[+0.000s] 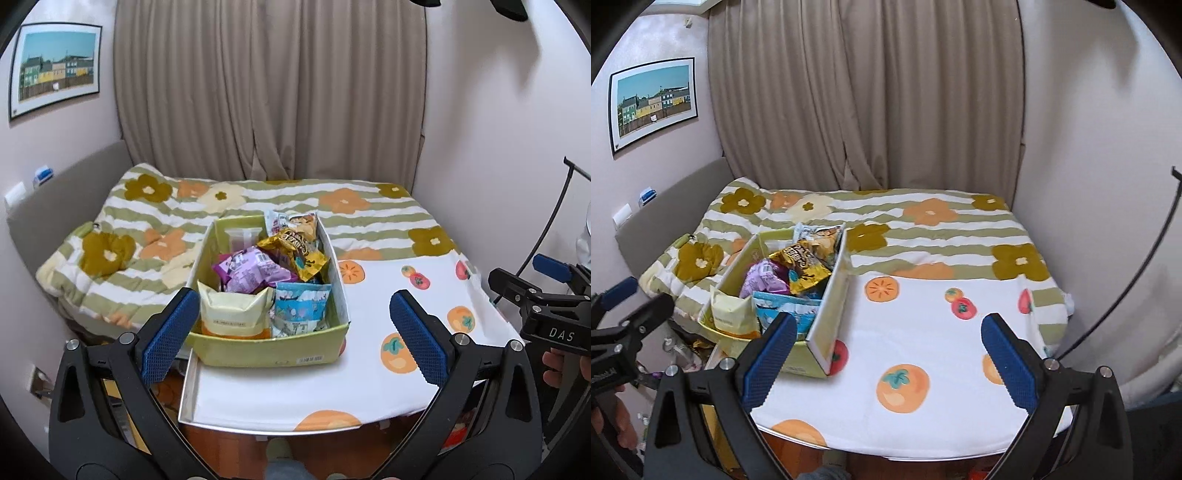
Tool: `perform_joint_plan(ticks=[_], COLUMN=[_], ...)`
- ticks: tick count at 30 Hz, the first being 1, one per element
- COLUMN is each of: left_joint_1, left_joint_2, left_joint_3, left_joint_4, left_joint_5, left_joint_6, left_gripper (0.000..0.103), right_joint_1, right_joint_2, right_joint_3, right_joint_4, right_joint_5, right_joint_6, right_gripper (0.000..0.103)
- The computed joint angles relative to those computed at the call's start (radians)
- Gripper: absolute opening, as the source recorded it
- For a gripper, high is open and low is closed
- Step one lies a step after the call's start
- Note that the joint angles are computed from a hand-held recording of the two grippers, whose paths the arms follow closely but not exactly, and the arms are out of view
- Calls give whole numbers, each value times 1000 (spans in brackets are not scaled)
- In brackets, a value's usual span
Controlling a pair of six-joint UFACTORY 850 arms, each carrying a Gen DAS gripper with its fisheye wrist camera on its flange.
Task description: Organize snacks
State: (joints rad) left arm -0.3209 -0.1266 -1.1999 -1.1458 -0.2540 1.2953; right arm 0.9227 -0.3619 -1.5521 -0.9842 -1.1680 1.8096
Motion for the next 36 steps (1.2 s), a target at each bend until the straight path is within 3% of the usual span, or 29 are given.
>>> perform_joint_plan(ticks=[13,36], left_joint_1=[-28,-43], left_joint_2=[15,16], left_joint_3=[13,13], left_joint_4=[89,55], left_joint_5=[30,27], left_joint_6=[-74,-58], left_gripper=[102,102], right_joint_1=[23,15], right_joint_2=[13,20], right_joint_3=[21,21], right_joint_4=[-10,-9], right_joint_5=[-44,-67], right_joint_6=[38,27], right_gripper=[99,99])
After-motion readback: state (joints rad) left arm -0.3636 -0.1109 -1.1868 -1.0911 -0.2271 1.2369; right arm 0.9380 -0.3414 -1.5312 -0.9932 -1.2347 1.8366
